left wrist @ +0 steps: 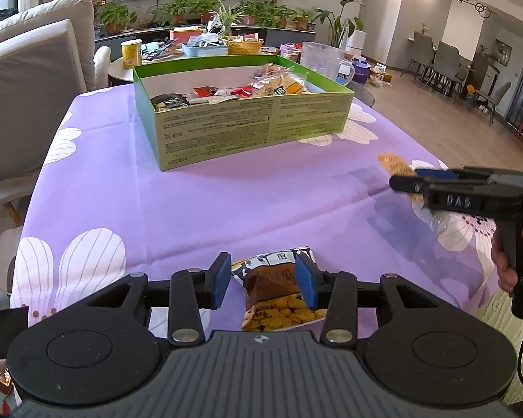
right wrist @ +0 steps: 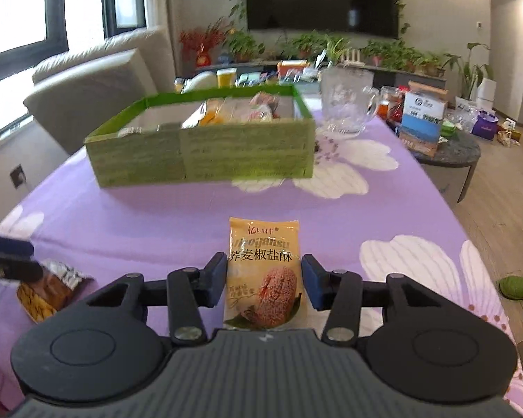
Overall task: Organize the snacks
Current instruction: 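Grasp the nut snack bag with the left gripper while the right grasps the yellow biscuit pack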
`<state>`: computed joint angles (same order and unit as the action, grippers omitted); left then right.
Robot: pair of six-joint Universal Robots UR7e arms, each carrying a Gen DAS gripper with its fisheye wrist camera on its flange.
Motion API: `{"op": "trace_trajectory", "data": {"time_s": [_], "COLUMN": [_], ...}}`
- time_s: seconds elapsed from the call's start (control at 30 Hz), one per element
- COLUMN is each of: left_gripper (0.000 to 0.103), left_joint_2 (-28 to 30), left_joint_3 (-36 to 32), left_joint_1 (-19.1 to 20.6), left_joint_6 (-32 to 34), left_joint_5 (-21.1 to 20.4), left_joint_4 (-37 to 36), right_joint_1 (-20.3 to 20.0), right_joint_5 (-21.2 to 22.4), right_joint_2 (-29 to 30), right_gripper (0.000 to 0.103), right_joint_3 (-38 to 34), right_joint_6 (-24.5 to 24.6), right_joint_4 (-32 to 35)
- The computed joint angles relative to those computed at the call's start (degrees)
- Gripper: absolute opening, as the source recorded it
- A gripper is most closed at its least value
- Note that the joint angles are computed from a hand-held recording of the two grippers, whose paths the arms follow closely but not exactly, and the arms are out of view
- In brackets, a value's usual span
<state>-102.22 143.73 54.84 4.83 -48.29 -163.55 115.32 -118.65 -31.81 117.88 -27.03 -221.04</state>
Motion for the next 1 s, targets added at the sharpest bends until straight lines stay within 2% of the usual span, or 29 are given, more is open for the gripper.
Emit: {"op": "trace_trajectory", "data": {"time_s": [0.13, 0.3, 0.37, 0.5, 0.63, 0.7, 0.8, 0.87, 1.0], "left_gripper": [0.039, 0.050, 0.056, 0.056, 0.061, 0.062, 0.063, 0.063, 0.057], "left_joint_2": [-0.70, -0.74, -0.10, 1.00, 2.49, 4.03, 6.22, 6.41, 4.91], "left_joint_3": [0.61, 0.67, 0.73, 0.79, 0.33, 0.29, 1.84, 2.02, 0.89], "left_joint_1": [-0.81, -0.56, -0.66, -0.87, -1.54, -1.99, -3.78, -3.74, -2.92], "left_joint_6": [-0.30, -1.48, -2.24, -3.75, -5.26, -5.05, -1.42, -1.62, -2.80], "left_joint_5": [-0.10, -1.84, -1.51, -0.22, 1.40, 3.28, 6.77, 6.55, 5.52], "left_joint_4": [1.20, 3.13, 2.89, 2.04, 2.70, 2.90, -0.76, -1.43, 1.82], "right_joint_1": [0.11, -0.04, -0.07, -0.16, -0.45, -0.65, -0.73, -0.76, -0.77], "right_joint_5": [0.75, 2.38, 2.74, 3.33, 3.62, 3.77, 4.08, 4.18, 4.25], "right_joint_2": [0.05, -0.26, -0.31, -0.44, -0.67, -0.73, -0.88, -0.93, -0.86], "right_gripper": [0.054, 0.055, 0.054, 0.055, 0.055, 0.055, 0.055, 0.055, 0.055], "right_joint_3": [0.23, 0.69, 0.80, 1.13, 1.40, 1.44, 1.74, 1.87, 1.98], "right_joint_6": [-0.42, -0.50, -0.54, -0.25, 0.11, 0.64, 1.17, 1.11, 1.35], "right_joint_4": [-2.21, -3.31, -3.20, -2.82, -2.53, -2.29, -2.08, -2.14, -2.63]}}
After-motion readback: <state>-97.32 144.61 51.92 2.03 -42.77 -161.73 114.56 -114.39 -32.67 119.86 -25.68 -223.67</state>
